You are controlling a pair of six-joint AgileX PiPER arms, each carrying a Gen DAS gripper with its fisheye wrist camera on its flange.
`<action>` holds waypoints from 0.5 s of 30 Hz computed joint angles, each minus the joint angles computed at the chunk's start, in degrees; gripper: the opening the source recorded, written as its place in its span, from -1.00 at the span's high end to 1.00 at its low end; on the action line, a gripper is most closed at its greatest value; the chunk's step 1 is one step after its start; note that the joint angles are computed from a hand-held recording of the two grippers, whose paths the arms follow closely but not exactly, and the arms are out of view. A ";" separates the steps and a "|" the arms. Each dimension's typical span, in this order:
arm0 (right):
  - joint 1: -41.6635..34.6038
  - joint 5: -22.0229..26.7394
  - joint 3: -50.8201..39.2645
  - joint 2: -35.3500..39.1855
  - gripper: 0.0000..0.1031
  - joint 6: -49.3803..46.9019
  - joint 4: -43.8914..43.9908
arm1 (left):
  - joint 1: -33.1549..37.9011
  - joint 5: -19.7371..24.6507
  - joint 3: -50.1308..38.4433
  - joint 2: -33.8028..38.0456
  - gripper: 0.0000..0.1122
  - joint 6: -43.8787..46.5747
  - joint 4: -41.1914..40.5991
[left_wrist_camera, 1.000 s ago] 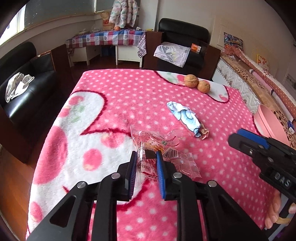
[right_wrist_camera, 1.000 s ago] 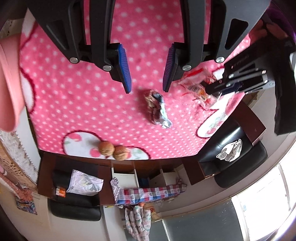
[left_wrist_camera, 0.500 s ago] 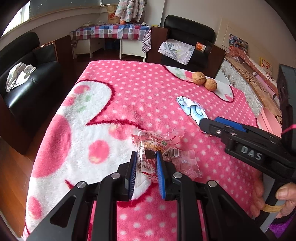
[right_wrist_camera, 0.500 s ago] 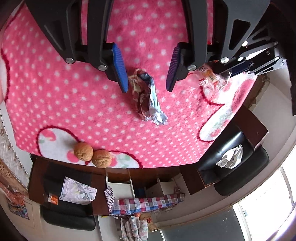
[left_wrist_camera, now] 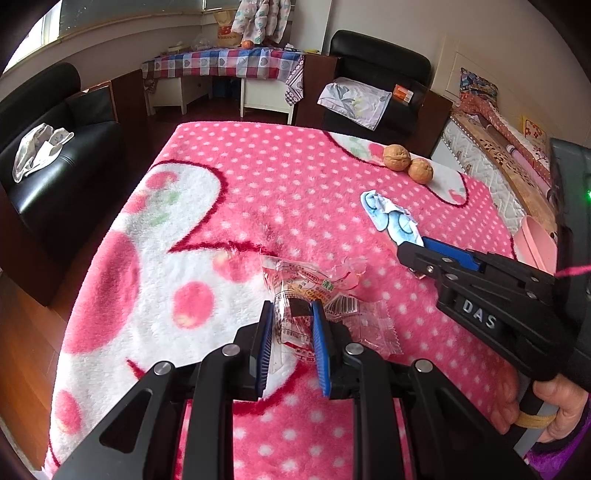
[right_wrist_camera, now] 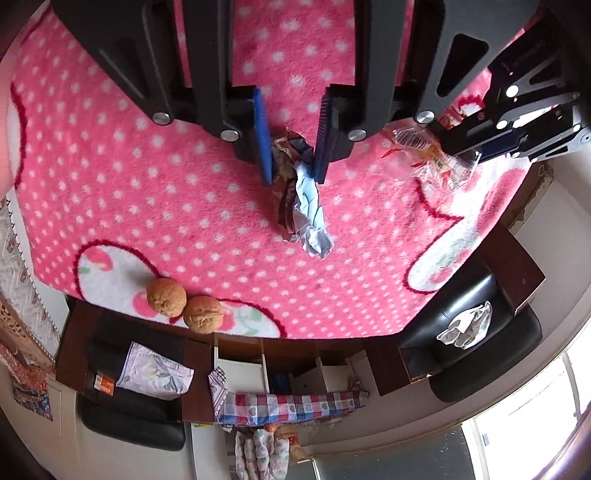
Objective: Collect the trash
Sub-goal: 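Grasp the blue-white candy wrapper with the right tool, then carry the clear wrapper and candy wrapper over the pink bucket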
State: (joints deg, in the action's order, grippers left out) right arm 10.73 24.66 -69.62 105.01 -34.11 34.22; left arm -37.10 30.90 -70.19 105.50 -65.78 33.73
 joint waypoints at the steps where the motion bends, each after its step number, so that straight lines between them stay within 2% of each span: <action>1: -0.10 -0.32 0.69 -0.62 0.56 -1.00 0.72 | -0.09 0.16 -0.07 -0.06 0.66 -0.15 0.11; 10: -2.41 -1.46 7.76 -8.21 0.56 -8.38 7.50 | -2.25 2.57 -1.00 -0.83 0.66 -3.07 3.39; 15: -5.48 -0.09 10.90 -11.97 0.56 -11.88 11.60 | -3.63 3.90 -2.00 -0.97 0.66 -4.60 5.11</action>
State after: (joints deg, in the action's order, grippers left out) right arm 5.25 24.57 -58.71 93.04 -45.99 45.81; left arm -40.73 34.80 -72.19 104.53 -70.39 38.84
